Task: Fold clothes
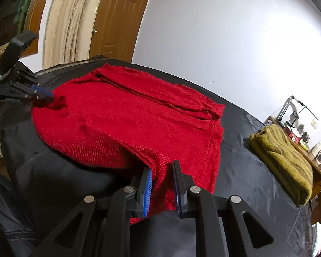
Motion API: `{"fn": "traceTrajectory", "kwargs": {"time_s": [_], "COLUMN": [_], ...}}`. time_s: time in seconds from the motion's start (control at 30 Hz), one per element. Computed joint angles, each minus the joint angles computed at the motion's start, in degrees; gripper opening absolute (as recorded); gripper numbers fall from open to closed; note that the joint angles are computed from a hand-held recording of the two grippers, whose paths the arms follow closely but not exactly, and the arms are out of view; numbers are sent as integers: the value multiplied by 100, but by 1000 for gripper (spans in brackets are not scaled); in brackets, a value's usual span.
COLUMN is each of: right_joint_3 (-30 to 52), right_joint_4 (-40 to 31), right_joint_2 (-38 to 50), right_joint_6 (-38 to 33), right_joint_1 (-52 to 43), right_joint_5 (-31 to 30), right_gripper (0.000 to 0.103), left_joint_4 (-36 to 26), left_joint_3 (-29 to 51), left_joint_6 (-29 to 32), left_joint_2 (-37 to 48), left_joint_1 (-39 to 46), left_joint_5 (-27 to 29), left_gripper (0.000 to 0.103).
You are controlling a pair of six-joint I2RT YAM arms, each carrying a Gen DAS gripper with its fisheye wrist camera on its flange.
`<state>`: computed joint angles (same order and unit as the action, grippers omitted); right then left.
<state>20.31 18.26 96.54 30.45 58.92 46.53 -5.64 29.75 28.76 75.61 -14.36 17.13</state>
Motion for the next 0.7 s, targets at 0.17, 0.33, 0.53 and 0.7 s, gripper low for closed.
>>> {"fn": "traceTrajectory", "kwargs": {"time_s": [0.17, 0.33, 0.53, 0.7], "right_joint_3": [-29, -48, -211, -134], "right_joint_4": [304, 542, 958, 1059], "right_joint_2": [124, 200, 259, 459], "right_joint_6": [-169, -306, -411, -392], "right_joint_1": [-186, -333, -660, -682], "right_joint_5": [-195, -389, -968, -989], "right_gripper": [19, 19, 19, 19], "left_joint_4": [-57, -293, -139, -99], "left_joint_3": [88, 354, 308, 528], "left_joint_6": [19, 147, 258, 134], "left_joint_2": [169, 609, 473, 970], "left_joint_1": [299, 580, 669, 188], "left_joint_5": [131, 609, 771, 215], "left_gripper": [5, 63, 82, 81]}}
